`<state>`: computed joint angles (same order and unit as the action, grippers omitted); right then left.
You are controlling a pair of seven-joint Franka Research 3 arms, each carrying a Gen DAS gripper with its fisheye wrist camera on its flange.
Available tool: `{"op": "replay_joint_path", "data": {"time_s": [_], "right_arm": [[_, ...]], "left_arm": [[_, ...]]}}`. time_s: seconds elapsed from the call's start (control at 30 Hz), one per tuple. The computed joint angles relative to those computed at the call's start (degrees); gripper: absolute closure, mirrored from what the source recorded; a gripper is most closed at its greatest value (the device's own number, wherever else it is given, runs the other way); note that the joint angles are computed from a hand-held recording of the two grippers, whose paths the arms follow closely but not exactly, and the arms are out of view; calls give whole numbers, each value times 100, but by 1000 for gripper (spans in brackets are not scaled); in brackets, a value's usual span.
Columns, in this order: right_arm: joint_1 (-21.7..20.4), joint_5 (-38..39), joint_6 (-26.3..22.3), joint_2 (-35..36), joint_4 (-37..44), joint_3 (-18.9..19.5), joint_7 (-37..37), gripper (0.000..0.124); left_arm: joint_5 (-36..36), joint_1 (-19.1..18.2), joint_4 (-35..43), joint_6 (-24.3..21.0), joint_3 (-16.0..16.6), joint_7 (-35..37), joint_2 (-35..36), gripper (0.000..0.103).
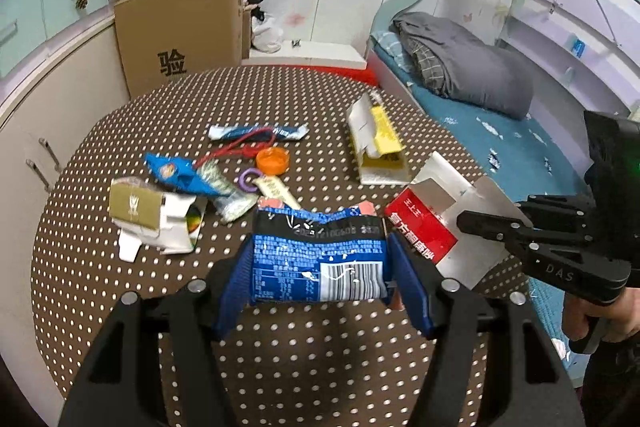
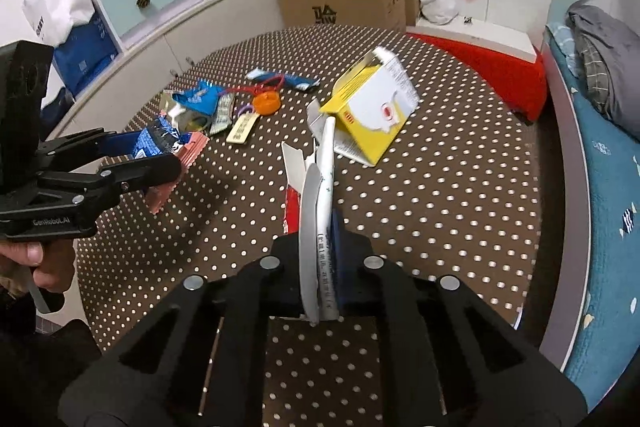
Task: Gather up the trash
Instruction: 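Carry both items to the wastebasket and open both tools to drop them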
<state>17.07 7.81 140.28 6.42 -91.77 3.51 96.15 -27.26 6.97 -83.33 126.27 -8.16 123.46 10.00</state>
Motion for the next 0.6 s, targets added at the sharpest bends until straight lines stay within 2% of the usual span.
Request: {"op": "replay_joint_path", "data": {"time_s": [0.37, 0.6], "right_arm": [[-370, 309, 927, -1025, -882, -139, 206, 114], [-949, -92, 1375, -1694, -1554, -215, 1013, 114]], "left_arm": [[-207, -194, 902, -186, -285, 180, 352, 39], [-166, -527, 1774, -272, -617, 300, 818, 39]]}}
